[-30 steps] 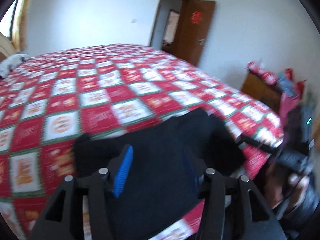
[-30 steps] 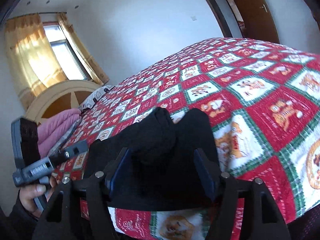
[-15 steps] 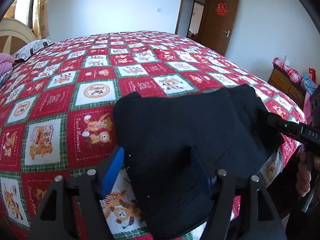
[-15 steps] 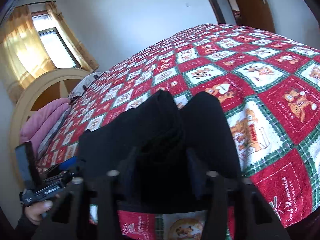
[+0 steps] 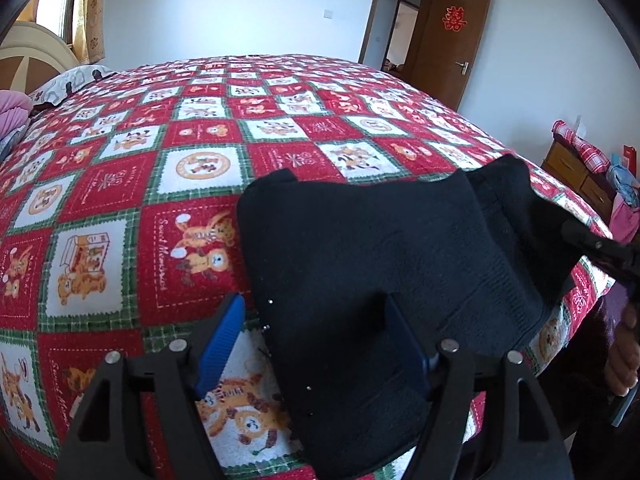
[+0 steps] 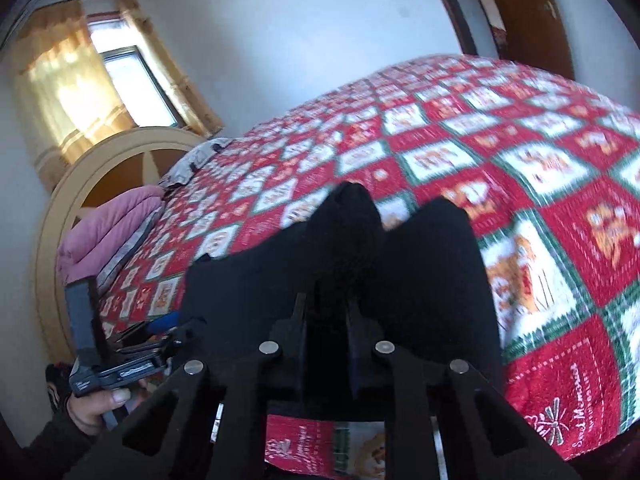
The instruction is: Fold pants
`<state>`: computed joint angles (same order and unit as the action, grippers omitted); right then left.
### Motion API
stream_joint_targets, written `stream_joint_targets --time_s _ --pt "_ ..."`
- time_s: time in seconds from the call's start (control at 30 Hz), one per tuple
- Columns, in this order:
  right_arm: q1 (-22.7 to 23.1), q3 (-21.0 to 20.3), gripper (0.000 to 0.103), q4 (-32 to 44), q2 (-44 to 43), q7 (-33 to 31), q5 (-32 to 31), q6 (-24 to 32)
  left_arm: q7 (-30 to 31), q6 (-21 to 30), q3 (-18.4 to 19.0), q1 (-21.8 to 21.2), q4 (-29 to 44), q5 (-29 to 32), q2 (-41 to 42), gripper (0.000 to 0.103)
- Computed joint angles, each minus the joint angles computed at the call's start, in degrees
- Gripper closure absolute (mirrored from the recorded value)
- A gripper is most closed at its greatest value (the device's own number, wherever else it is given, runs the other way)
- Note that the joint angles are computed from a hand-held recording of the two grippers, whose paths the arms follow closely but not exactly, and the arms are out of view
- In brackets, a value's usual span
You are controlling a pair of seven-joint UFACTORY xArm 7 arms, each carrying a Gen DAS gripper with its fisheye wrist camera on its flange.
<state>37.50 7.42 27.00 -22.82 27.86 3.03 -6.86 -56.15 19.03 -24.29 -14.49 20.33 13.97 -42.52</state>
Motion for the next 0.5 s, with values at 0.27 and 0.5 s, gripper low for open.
stream_joint_targets --time_s 0.27,0.5 --pt "-7.54 7.46 0.089 -2.42 -6.84 1.40 -1.74 -2.39 -1.33 -0.19 -0.81 0.98 -0.47 0.44 -1.52 0.022" --pt "-8.90 3.21 0.089 -6.63 -9.43 4.42 -0.24 3.13 -1.93 -1.74 -2.11 1.75 0.07 1.46 0.60 0.013"
